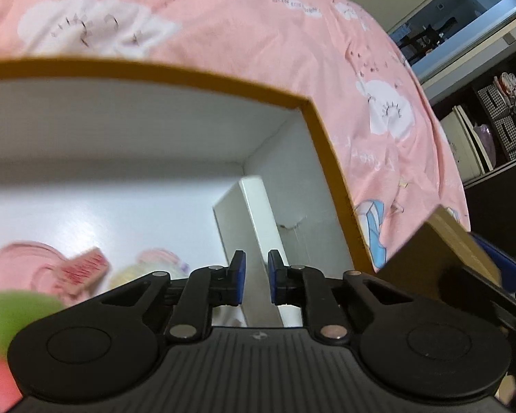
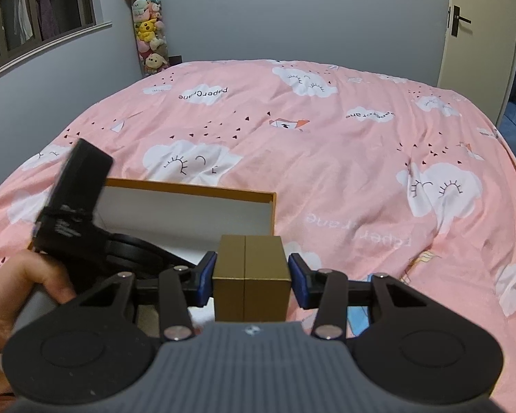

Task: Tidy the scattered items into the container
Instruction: 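Lower white box into orange box and open left tool, then lower small gold box into orange box and open right tool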

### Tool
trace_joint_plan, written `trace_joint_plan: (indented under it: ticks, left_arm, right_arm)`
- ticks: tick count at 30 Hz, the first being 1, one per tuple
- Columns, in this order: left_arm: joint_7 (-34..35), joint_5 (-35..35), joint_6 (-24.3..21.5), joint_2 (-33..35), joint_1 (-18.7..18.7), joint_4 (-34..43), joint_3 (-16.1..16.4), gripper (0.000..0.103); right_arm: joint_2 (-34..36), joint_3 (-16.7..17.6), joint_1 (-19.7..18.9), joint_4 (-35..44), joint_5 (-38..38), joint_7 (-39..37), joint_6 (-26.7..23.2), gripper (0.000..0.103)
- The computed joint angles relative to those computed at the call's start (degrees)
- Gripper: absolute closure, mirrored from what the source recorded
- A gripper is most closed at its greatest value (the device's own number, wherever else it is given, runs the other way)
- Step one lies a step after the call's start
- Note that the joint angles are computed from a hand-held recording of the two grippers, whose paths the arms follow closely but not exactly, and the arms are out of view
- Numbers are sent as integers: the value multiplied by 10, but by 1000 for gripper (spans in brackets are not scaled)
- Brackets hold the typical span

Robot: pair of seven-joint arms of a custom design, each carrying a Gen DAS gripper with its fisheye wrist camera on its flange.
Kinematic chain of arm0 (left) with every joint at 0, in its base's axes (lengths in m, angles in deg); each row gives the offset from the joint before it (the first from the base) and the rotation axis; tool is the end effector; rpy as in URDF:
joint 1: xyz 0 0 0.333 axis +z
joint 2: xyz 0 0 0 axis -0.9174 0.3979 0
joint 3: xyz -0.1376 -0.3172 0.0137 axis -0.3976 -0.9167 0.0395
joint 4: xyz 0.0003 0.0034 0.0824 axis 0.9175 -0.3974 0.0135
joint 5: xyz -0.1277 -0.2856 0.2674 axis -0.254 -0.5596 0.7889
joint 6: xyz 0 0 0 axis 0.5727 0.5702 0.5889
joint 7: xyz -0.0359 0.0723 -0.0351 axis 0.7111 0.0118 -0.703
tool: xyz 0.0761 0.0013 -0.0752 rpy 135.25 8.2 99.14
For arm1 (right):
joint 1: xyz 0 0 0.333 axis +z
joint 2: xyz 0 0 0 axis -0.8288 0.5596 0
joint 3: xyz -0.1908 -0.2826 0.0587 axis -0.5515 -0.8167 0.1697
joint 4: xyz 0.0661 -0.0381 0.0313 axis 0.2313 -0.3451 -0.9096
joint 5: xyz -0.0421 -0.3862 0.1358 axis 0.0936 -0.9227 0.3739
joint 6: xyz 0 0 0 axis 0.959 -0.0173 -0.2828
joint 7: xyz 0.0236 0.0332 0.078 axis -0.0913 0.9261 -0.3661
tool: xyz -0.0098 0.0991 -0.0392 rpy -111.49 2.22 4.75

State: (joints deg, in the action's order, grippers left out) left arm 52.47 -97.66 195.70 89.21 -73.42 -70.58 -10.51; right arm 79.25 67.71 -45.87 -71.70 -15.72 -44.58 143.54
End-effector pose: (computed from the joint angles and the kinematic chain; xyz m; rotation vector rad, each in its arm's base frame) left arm 0.5855 -0.1598 0.4867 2.4209 -1.7511 0.9599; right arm 0.6050 0.1056 0.5708 -2.1248 0.9747 -0.3628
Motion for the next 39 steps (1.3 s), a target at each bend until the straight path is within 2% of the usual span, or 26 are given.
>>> trace_joint_plan:
  ticks: [7,12,18,26,33,37,39]
  left_arm:
    - [-75,126,34,-76,23,-61,8,88]
    - [-145,242,33,-103,59,-81,-7,88]
    - [-120,216,31,-120,59,-103,9,88]
    - [-90,187,35,-121,57,-117,9,88]
    - [-67,168,36,-122,53,-122,10,88]
    - [-64,165,31,-121,54,-122,9,88]
    - [-60,163,27,-122,53,-122,10,88]
  right_arm:
    - [24,16,11,25,8,2,-10,55]
    - [63,37,21,54,-18,39,-8,56]
    - [117,61,31,88,-99,119,9,56]
    - [169,80,40,114,-217,202,45,55]
    - [185,90,31,132,-274,220,17,55]
    - [194,85,34,160,-315,233,-33,53]
    - [203,84,34,186,-334,231,-73,53]
